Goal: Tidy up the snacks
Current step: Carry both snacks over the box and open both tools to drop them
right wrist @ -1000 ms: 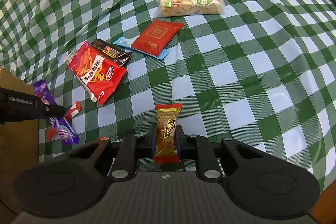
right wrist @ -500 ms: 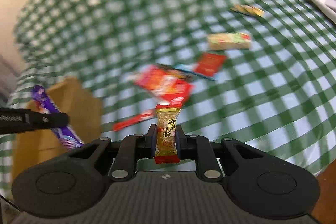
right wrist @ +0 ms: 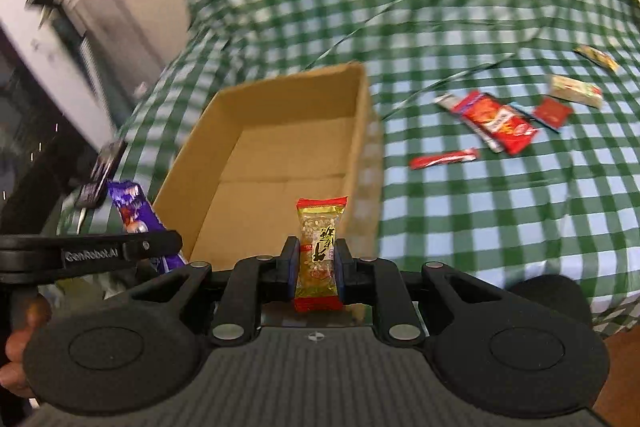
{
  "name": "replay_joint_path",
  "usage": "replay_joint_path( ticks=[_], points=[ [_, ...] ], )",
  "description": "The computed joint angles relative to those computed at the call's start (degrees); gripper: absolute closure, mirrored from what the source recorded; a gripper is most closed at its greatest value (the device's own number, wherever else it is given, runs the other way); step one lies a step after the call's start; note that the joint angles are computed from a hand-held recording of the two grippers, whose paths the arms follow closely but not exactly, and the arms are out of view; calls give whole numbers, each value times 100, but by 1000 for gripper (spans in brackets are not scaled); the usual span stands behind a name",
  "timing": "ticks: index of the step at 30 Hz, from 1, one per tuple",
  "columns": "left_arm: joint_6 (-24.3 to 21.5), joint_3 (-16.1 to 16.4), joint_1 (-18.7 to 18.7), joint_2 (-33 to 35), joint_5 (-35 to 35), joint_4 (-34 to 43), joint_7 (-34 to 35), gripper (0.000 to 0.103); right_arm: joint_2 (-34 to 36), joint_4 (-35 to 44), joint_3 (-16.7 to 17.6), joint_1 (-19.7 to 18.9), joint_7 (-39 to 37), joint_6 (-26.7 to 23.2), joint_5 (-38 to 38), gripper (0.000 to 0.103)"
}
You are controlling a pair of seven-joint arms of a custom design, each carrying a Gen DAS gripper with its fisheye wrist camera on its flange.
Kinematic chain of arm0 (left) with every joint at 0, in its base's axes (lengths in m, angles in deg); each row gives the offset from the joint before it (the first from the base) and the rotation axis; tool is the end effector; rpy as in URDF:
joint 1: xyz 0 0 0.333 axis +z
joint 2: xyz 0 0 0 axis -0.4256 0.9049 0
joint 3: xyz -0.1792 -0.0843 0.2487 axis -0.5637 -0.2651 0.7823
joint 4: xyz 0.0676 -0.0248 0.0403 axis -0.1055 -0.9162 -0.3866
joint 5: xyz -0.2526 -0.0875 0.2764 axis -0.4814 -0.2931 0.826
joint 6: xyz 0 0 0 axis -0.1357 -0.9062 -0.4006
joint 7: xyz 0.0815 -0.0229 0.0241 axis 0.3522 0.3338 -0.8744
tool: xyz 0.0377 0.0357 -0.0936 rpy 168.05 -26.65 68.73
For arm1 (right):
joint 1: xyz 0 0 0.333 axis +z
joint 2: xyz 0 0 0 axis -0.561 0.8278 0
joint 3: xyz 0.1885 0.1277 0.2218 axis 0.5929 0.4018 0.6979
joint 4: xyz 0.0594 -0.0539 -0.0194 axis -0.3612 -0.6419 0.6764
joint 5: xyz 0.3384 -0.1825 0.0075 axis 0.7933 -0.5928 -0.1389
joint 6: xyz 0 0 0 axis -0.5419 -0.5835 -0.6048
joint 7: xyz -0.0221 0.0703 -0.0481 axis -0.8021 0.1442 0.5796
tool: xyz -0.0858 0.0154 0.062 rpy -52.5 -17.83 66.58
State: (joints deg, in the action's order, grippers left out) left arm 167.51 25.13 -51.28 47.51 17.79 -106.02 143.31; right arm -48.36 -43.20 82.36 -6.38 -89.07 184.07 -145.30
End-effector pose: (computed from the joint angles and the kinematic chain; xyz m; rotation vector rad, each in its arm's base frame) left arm 0.4848 -0.4033 0.4870 -1.4260 2.3041 -0.8844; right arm 0.4140 0.3593 0.4510 -1.2059 2.0091 -0.5733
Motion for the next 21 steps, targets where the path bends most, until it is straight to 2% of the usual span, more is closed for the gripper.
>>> replay_joint_path(
  ticks=[4, 8, 12, 17, 21],
  points=[
    [341, 4, 158, -273, -100, -366, 104, 87, 310, 474, 97, 210, -127, -387, -74, 84],
    [380, -27, 242, -239, -235, -345, 242, 87, 451, 674, 45, 364, -460, -536, 241, 84],
    [177, 70, 157, 24, 30, 20, 88, 87, 526, 805, -17, 432, -710, -766, 509, 84],
    [-75, 90, 131, 482, -214, 676, 367, 86, 731, 1045, -130, 427, -1188, -803, 788, 84],
    [-229, 244, -19, 905, -192, 1261, 394, 86, 973, 1343, -262, 390, -1596, -742, 958, 84]
  ],
)
